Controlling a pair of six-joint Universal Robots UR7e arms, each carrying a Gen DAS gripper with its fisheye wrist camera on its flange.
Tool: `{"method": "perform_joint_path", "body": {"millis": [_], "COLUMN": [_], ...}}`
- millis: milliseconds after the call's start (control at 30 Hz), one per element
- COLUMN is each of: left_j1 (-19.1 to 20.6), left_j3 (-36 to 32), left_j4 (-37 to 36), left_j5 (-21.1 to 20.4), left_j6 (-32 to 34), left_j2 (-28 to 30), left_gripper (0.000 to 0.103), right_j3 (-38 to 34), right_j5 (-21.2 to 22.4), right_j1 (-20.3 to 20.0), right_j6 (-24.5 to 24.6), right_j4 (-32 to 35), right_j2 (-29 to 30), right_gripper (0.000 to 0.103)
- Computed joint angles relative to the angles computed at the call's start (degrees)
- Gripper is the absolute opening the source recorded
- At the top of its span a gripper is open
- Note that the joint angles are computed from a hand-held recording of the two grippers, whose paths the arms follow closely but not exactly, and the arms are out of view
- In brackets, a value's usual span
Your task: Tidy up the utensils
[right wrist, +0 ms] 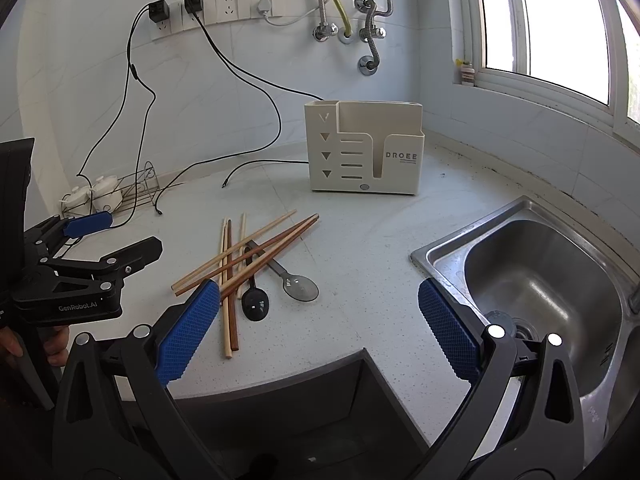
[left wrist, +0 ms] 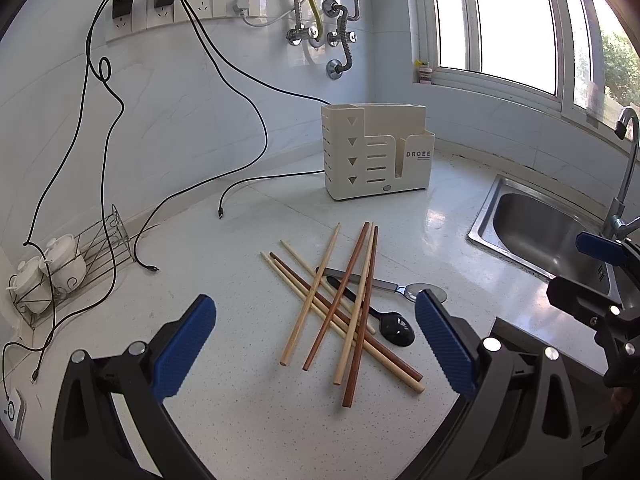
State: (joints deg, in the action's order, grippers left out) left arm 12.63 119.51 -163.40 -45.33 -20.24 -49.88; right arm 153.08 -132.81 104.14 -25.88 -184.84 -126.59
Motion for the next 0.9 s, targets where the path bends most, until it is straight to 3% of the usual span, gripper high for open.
{"method": "perform_joint_path", "body": {"millis": [900], "left_j1": [0.17], "left_j3": [-0.16], "left_j4": [0.2], "left_j5": [-0.15], "left_j6": [-0.07], "left_j2": [0.35], "left_gripper": [0.098], "right_j3": [-0.23], "right_j5": [2.2], "right_j1": [-1.64], "right_j6": [-0.41], "right_j4": [1.14], "right_j2": [-1.02], "right_gripper": [0.095]}}
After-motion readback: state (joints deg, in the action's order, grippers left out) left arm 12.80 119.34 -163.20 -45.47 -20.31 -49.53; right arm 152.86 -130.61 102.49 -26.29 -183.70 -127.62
